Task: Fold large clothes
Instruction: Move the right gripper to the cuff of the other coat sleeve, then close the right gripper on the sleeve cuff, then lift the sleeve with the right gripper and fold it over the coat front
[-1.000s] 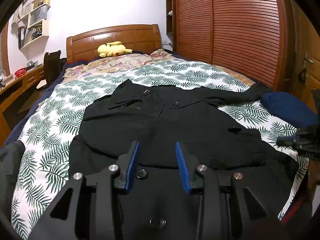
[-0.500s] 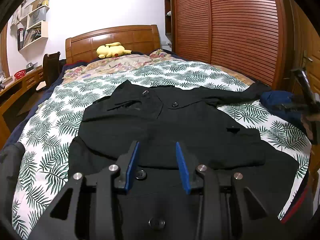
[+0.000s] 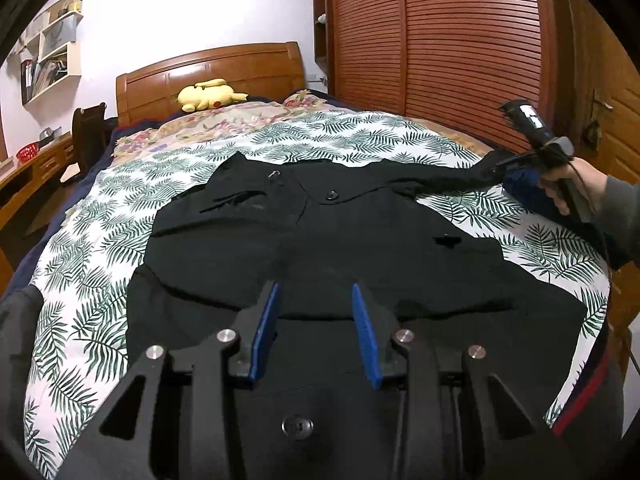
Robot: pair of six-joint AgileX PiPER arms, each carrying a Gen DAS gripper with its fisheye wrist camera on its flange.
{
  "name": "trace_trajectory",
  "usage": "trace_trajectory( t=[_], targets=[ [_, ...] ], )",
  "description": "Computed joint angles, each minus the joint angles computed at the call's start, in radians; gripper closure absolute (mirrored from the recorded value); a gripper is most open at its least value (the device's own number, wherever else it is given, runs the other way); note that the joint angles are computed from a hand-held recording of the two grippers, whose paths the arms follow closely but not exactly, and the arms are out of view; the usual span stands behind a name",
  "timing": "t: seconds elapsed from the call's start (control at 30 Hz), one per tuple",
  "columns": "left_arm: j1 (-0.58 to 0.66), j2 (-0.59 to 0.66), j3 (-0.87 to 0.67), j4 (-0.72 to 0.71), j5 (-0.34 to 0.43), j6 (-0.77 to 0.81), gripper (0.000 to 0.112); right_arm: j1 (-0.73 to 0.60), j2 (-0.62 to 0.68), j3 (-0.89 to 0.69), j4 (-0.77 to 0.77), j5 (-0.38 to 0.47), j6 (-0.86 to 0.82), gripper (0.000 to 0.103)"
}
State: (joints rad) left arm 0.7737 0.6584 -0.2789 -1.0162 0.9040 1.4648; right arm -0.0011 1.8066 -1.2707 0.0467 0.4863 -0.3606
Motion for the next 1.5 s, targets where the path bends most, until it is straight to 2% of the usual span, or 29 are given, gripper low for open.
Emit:
trace_trajectory(
  t=[0.17, 0.27, 0.37, 0.43, 0.67, 0.8, 0.83, 0.87, 0.9, 0.93, 0.97, 1.07, 1.2, 1.33, 1.5],
  targets=[
    [-0.028, 0.025, -0.007, 0.002, -0.036, -0.017, 0.076, 0.032, 0.12, -0.15, -0.165, 0.088, 0.106, 0.041],
    [-0.054, 0.035, -0.009, 0.003, -0.06, -0.028, 0.076, 0.039, 0.174, -0.237, -0.208, 0.141, 0.117, 0.041],
    [-0.104, 0.041, -0.009, 0.013, -0.101, -0.059, 0.076, 0.038, 0.245, -0.346, -0.223, 0.218, 0.102, 0.037],
    [-0.161, 0.049, -0.007, 0.026, -0.156, -0.091, 0.076, 0.038, 0.293, -0.417, -0.243, 0.276, 0.117, 0.035],
    [-0.258, 0.087, -0.009, 0.044, -0.249, -0.151, 0.076, 0.046, 0.422, -0.575, -0.378, 0.376, 0.218, 0.032],
    [-0.274, 0.093, -0.009, 0.048, -0.265, -0.159, 0.076, 0.043, 0.441, -0.583, -0.438, 0.366, 0.276, 0.033],
    [-0.275, 0.094, -0.009, 0.05, -0.266, -0.161, 0.076, 0.038, 0.44, -0.579, -0.427, 0.36, 0.272, 0.036],
    [-0.275, 0.094, -0.01, 0.051, -0.266, -0.163, 0.076, 0.03, 0.439, -0.577, -0.397, 0.358, 0.249, 0.054],
    [-0.265, 0.094, -0.011, 0.045, -0.258, -0.154, 0.076, 0.03, 0.437, -0.57, -0.397, 0.353, 0.247, 0.066],
    [-0.258, 0.094, -0.011, 0.042, -0.253, -0.147, 0.076, 0.037, 0.435, -0.557, -0.427, 0.342, 0.27, 0.086],
    [-0.245, 0.091, -0.012, 0.04, -0.243, -0.141, 0.076, 0.041, 0.427, -0.541, -0.436, 0.332, 0.267, 0.094],
    [-0.203, 0.084, -0.014, 0.033, -0.207, -0.117, 0.076, 0.048, 0.38, -0.47, -0.468, 0.27, 0.281, 0.102],
    [-0.12, 0.076, -0.017, 0.015, -0.14, -0.063, 0.076, 0.05, 0.265, -0.358, -0.475, 0.153, 0.314, 0.103],
    [-0.059, 0.069, -0.019, 0.001, -0.089, -0.026, 0.076, 0.085, 0.173, -0.327, -0.488, 0.12, 0.337, 0.103],
    [0.034, 0.066, -0.025, -0.014, -0.015, 0.023, 0.076, 0.158, 0.05, -0.296, -0.422, 0.078, 0.297, 0.103]
  ],
)
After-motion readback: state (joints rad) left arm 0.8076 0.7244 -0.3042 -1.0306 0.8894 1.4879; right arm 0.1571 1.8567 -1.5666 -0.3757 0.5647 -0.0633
